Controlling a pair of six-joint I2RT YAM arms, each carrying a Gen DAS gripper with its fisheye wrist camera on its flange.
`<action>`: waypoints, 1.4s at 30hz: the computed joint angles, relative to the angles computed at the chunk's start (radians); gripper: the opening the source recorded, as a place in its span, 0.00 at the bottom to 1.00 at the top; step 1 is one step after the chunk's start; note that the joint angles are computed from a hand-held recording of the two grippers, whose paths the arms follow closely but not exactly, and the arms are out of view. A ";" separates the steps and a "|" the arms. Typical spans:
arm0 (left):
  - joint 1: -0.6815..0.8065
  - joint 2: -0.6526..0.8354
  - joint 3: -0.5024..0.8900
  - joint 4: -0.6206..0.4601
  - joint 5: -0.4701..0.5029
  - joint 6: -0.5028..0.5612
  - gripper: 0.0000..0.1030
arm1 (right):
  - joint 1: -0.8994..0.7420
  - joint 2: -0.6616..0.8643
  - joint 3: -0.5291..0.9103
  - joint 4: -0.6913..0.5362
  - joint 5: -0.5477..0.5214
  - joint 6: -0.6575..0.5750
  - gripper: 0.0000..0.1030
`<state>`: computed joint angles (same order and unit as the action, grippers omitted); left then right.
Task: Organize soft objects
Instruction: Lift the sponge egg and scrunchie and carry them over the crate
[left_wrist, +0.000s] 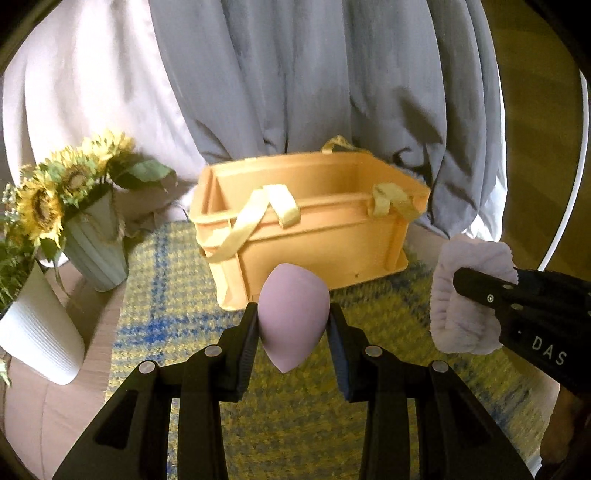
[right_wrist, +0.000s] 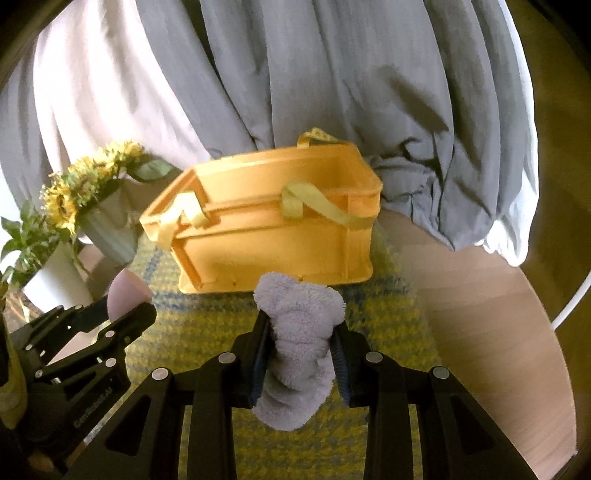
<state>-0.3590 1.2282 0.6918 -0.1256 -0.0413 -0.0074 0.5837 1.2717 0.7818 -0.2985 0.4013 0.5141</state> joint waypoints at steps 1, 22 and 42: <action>-0.008 -0.012 0.004 -0.005 -0.008 -0.009 0.35 | -0.001 -0.016 0.003 -0.005 0.001 -0.009 0.31; -0.045 -0.022 0.144 0.055 -0.102 -0.052 0.35 | -0.110 -0.062 0.108 0.102 -0.079 -0.206 0.31; -0.022 0.197 0.350 0.147 -0.084 0.005 0.35 | -0.245 0.103 0.256 0.243 -0.187 -0.295 0.31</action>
